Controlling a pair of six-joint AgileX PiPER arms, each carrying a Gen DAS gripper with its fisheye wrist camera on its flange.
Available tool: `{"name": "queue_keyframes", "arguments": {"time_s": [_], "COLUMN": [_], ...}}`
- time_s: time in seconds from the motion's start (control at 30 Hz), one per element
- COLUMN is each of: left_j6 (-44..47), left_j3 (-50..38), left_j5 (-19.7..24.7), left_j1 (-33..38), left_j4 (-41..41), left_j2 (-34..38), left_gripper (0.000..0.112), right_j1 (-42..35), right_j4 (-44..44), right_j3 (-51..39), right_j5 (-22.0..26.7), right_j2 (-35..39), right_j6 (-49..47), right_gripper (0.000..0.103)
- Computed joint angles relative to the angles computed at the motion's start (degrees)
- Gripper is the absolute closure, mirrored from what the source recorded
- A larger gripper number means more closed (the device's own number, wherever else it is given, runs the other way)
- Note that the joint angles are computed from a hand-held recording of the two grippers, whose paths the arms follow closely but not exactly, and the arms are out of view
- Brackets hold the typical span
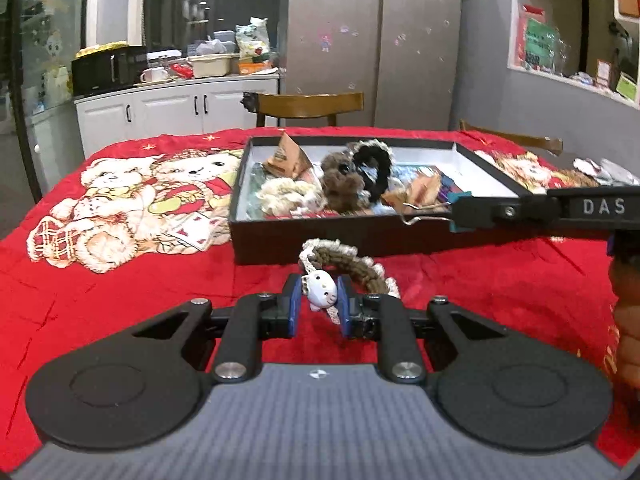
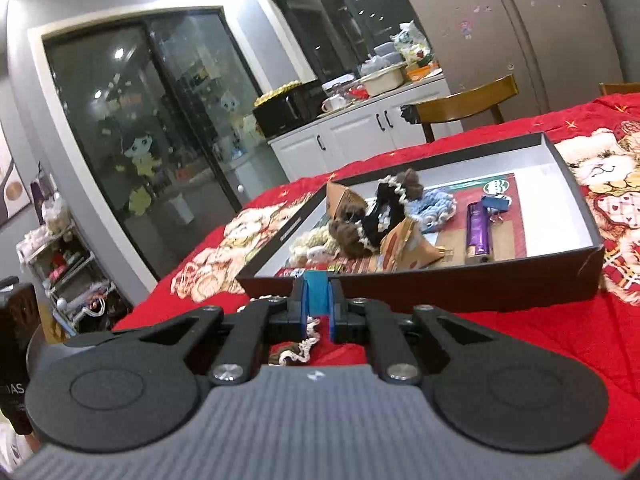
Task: Organize objects
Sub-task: 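Lift white keychain with left tool while right tool lifts teal-clipped ring toward box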
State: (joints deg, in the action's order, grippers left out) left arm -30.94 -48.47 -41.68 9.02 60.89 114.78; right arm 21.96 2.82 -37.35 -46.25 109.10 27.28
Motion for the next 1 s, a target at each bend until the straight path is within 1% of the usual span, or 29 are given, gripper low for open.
{"name": "queue_keyframes", "arguments": {"time_s": [0.23, 0.33, 0.47, 0.57, 0.73, 0.8, 0.87, 1.0], "left_j6": [-1.4, 0.4, 0.3, 1.5, -1.0, -1.5, -2.6, -4.7], "left_j3": [0.1, 0.7, 1.3, 1.8, 1.3, 1.3, 0.7, -1.2], "left_j5": [-0.3, -1.3, -3.3, -6.0, -9.6, -9.1, -7.6, -1.1], "left_j1": [0.8, 1.2, 2.4, 3.6, 5.7, 5.6, 5.2, 2.7], "left_j4": [-1.2, -3.0, -2.8, -3.2, -1.4, -2.3, -3.1, -4.5], "left_j2": [-1.3, -1.9, -3.0, -4.4, -7.0, -8.7, -10.2, -13.9], "left_gripper": [0.090, 0.090, 0.090, 0.090, 0.090, 0.090, 0.090, 0.090], "right_j1": [0.8, 2.6, 3.9, 4.4, 6.0, 6.0, 6.2, 5.0], "right_j4": [2.9, 8.6, 13.8, 16.2, 21.1, 22.3, 24.6, 25.7], "right_j3": [-1.2, -1.9, -1.7, -1.0, 0.8, 0.8, 0.3, -1.0], "right_j5": [0.3, 2.0, 3.2, 3.3, 3.3, 4.1, 5.3, 7.7], "right_j2": [-0.1, -1.0, -3.3, -5.8, -10.8, -12.5, -14.1, -16.5], "right_j6": [-1.1, -5.4, -9.4, -10.4, -14.3, -15.8, -18.6, -20.4], "right_gripper": [0.092, 0.092, 0.091, 0.092, 0.092, 0.092, 0.092, 0.092]}}
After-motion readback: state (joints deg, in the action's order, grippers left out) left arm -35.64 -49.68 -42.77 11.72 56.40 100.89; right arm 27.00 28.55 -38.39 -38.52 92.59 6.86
